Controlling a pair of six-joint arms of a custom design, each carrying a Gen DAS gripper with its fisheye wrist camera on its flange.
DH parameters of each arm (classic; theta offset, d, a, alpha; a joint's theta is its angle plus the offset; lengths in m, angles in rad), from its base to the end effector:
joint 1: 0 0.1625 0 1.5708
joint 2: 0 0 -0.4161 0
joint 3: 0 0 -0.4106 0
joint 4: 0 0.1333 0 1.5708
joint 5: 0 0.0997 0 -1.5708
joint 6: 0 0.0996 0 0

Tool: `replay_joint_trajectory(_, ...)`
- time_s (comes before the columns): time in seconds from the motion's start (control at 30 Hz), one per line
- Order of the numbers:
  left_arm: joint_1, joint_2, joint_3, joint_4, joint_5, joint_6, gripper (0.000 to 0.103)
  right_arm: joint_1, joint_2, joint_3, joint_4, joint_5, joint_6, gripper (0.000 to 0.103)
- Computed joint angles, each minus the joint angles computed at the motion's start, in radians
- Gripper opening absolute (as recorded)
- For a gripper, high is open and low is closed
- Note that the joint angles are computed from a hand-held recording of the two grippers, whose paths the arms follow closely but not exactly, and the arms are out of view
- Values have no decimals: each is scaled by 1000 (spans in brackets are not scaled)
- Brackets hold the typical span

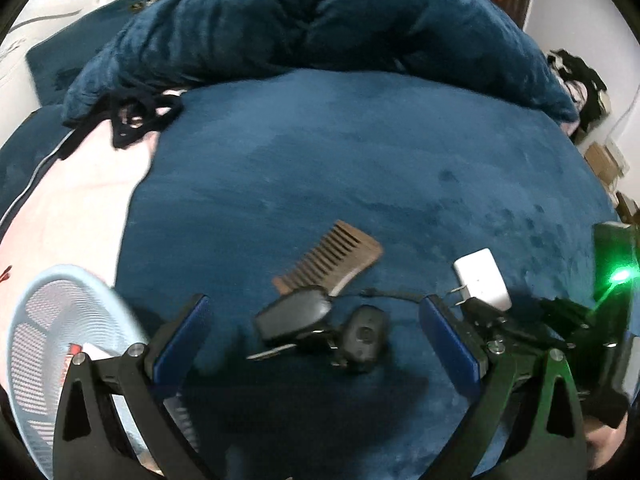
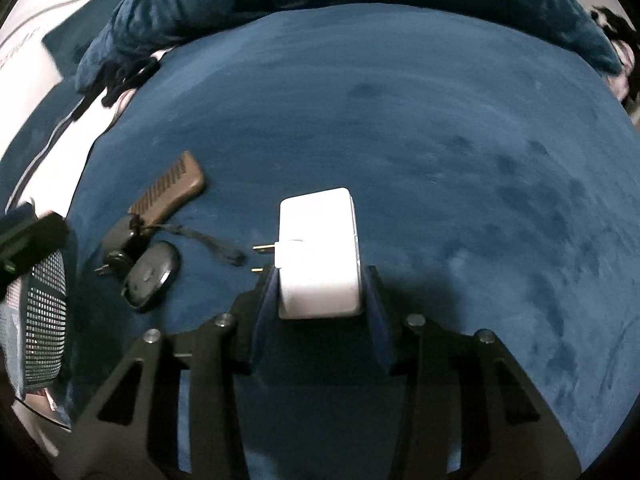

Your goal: Organize rigid objects

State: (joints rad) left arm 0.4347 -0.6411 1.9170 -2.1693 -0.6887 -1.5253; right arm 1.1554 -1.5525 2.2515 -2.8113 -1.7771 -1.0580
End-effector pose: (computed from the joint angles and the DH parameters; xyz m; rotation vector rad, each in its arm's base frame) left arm -0.3567 -0.3974 -0.0933 -0.0656 2.1991 -0.8133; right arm -0.0814 -0.4642 0.2822 0.7521 -2.4968 0.3546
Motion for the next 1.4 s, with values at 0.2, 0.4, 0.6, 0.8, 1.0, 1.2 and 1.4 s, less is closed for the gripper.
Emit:
replay_joint_trajectory(0.2,39,67,-52,-19,-18,46,103,-15,-1,-19,42,40,4,44)
replay_joint_trajectory(0.4,92,79,-61,-63,-6,66,102,-27,-1,-43,98,58,-1,44)
replay_joint_trajectory(0.6,150,94,-85,-37,-41,86,99,-27,5,-57,133,68,25,44)
replay_joint_trajectory(0.8,188,99,-75,-97,-49,91,94,-37,-3,-63,156,77,33,44)
replay_joint_trajectory(1.0,211,74,-43,-149,-7,24,87,-37,2,-69,168,79,46,44)
replay_joint_trajectory(1.2,205,90,-44,-206,-21,83,74,-34,3,-67,163,76,49,45)
replay_joint_trajectory(1.4,183,94,-58,-191,-35,96,54,-31,7,-67,149,74,41,43)
